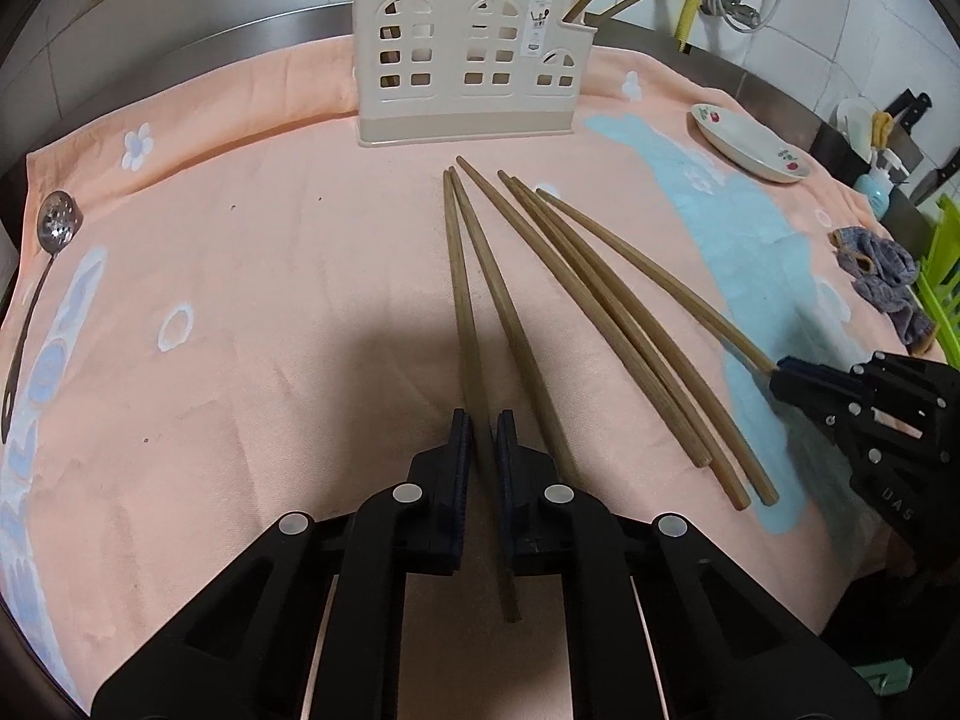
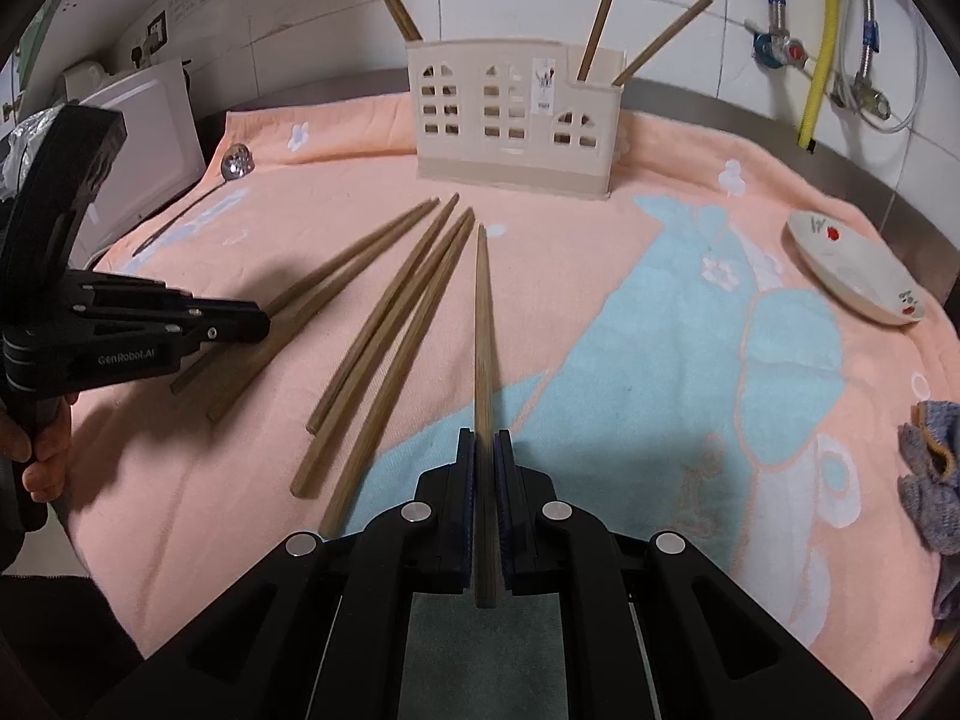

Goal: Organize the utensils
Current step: 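Close the right tool on a chopstick while the left tool grasps another chopstick, then lift the right tool's chopstick to the white holder while the left tool carries its own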

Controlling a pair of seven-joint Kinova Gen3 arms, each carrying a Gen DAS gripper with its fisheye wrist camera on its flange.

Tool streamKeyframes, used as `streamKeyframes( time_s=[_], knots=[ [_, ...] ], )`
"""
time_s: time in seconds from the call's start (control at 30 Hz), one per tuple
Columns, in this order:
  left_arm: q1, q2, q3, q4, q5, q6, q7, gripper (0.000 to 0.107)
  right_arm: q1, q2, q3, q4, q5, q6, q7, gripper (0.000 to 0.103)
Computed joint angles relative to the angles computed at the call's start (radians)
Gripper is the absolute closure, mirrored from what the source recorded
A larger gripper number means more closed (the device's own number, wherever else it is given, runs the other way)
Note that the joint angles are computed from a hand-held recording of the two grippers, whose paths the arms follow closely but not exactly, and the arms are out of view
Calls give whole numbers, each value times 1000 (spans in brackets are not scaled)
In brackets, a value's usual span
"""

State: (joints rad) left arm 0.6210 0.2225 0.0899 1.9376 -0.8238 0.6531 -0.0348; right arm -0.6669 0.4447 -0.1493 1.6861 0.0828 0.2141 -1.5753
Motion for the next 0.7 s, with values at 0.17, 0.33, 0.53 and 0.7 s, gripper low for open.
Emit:
streamKeyframes(
  time_s=[0.17,0.33,0.53,0.7],
  knots=[
    [3,-28,4,2,-24,17,8,100,1,-38,-1,10,2,-25,3,97],
    [-3,-63,27,-5,-73,61,25,101,32,-67,-33,-10,-13,-33,26,97],
    [-39,-103,57,-26,-122,86,12,102,89,-79,-94,-81,-51,-23,77,97],
    [-69,-120,73,-46,-159,95,-14,102,100,-69,-113,-170,-71,4,126,97]
  ],
)
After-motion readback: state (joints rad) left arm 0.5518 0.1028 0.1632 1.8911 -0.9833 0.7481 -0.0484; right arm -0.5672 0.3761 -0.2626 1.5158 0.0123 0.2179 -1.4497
